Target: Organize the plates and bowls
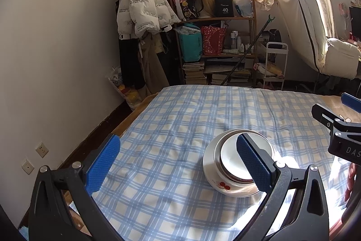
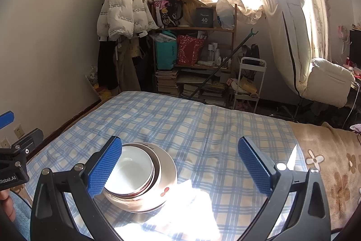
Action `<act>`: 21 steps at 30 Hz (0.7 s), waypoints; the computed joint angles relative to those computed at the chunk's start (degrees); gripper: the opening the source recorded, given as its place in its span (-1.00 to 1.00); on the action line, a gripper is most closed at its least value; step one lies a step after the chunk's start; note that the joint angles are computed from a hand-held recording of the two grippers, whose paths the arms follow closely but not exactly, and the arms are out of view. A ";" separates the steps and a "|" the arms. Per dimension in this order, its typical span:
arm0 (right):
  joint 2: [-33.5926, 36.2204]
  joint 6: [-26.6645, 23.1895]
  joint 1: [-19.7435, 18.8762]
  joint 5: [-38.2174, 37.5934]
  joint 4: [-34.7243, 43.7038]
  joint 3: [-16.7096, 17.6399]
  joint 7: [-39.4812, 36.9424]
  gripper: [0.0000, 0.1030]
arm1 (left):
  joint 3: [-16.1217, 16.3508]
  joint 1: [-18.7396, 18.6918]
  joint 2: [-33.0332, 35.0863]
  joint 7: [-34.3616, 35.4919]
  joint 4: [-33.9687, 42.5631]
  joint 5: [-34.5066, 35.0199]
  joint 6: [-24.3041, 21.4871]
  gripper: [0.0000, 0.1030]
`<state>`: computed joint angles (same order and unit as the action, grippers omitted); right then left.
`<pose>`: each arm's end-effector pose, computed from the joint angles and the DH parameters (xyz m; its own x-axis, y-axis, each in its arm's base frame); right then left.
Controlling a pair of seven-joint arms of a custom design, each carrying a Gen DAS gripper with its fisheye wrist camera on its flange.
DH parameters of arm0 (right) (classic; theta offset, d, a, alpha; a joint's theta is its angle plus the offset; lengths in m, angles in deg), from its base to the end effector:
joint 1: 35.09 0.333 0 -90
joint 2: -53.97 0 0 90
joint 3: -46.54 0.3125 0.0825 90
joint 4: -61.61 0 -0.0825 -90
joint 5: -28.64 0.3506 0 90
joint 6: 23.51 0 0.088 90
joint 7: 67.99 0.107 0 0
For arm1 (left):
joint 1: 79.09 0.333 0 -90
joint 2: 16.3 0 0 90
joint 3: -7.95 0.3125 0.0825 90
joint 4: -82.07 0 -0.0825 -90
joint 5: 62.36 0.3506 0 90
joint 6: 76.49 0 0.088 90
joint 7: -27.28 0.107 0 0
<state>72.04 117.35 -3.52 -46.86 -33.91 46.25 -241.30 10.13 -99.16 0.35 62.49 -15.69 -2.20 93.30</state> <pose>0.5607 0.3419 0.4845 -0.2232 -0.9744 -0.0281 -0.4374 0.1259 -0.8904 0.5956 -0.2571 0.5192 -0.2172 -0.9626 -0.1616 -0.4486 0.2455 -0.8594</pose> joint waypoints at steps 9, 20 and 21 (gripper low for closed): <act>0.00 -0.15 0.01 0.39 0.19 0.06 -0.31 1.00 | -0.11 0.05 0.10 0.90 0.05 -0.54 -0.30 0.97; 0.07 -0.35 0.08 0.67 0.30 -0.08 -0.04 1.00 | -0.13 0.13 0.03 1.35 -0.16 -0.98 -0.17 0.97; 0.05 -0.47 0.13 0.57 0.27 -0.10 0.02 1.00 | -0.07 0.09 0.09 1.39 -0.10 -0.99 -0.18 0.97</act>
<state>72.09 116.87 -3.39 -46.28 -33.64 46.15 -241.28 10.06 -99.07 0.43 63.88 -15.79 -3.19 93.12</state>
